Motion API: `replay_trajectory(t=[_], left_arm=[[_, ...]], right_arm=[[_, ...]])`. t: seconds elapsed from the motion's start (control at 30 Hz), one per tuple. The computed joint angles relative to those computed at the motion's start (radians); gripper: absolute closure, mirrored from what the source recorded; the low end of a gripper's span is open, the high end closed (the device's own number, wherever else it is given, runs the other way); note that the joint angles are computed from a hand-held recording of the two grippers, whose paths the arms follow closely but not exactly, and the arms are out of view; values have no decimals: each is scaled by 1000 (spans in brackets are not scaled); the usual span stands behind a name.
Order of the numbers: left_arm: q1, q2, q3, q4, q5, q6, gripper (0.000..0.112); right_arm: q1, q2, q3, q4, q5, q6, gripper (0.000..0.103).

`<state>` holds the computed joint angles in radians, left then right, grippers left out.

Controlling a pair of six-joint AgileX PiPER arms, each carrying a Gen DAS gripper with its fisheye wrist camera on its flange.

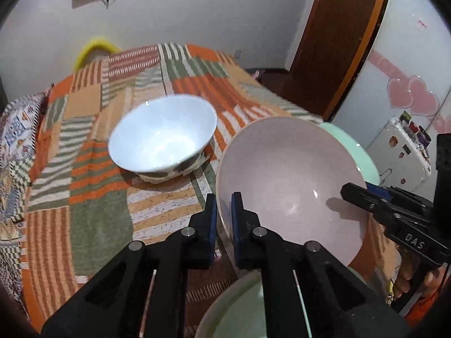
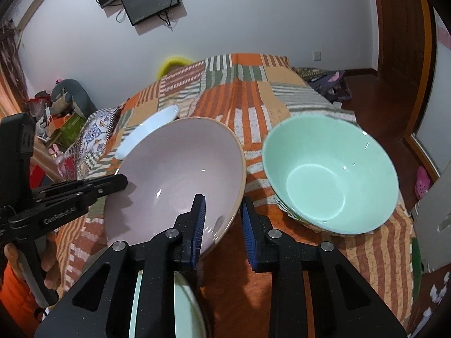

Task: Organize plates and bowls
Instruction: 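Lift the pink bowl with both grippers and carry it beside the plates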

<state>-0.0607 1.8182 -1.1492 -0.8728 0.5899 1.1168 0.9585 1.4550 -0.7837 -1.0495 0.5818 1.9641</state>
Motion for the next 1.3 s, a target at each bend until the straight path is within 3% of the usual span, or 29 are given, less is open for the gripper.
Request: replay_trajectory(t=[0.27, 0.5, 0.9, 1.1, 1.3], left_arm=[[122, -232, 109, -47, 90, 61, 104], [344, -395, 185, -54, 230, 138, 104], [789, -454, 222, -28, 427, 304, 104], [908, -395, 235, -13, 430, 374, 104], [951, -315, 251, -14, 396, 428, 104]], right_arm=[[124, -30, -97, 10, 133, -43, 80], [258, 29, -249, 1, 240, -102, 80], [304, 239, -469, 23, 125, -208, 80], [294, 346, -554, 115, 57, -298, 80], [298, 441, -616, 240, 27, -390, 80]])
